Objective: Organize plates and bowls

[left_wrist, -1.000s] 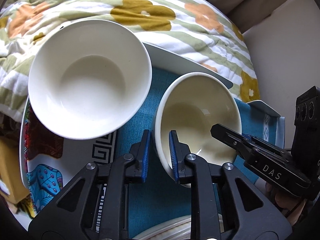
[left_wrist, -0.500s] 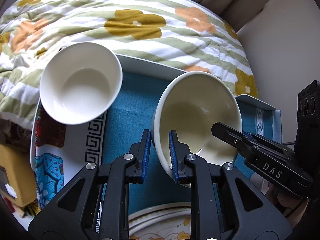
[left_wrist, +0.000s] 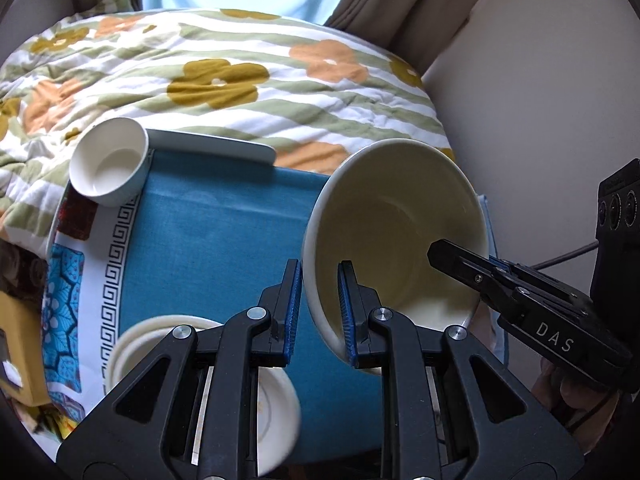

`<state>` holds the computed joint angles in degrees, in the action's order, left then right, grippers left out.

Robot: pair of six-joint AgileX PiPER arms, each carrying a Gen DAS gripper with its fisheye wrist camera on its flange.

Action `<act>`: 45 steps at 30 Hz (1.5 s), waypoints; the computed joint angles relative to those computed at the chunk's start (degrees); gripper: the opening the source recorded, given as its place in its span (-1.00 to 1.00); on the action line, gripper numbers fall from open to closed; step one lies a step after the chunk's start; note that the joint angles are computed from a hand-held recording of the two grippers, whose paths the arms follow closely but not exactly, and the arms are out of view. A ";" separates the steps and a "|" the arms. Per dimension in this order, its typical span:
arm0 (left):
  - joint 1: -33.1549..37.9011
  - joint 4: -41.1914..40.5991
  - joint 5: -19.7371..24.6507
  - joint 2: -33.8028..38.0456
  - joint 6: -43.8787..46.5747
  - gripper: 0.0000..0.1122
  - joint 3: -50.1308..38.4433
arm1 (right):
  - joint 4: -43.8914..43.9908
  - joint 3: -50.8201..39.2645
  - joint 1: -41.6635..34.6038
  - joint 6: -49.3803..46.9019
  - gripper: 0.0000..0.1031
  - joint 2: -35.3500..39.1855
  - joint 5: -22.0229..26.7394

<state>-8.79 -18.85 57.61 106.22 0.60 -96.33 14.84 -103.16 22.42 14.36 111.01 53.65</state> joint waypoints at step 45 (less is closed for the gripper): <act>-29.94 17.09 7.81 17.93 -9.33 -0.71 -9.38 | 4.63 45.70 -19.17 -7.15 -0.73 -20.05 -6.69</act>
<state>-38.73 -1.76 65.42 124.15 -8.73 -105.71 19.47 -57.46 3.25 7.21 90.97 46.96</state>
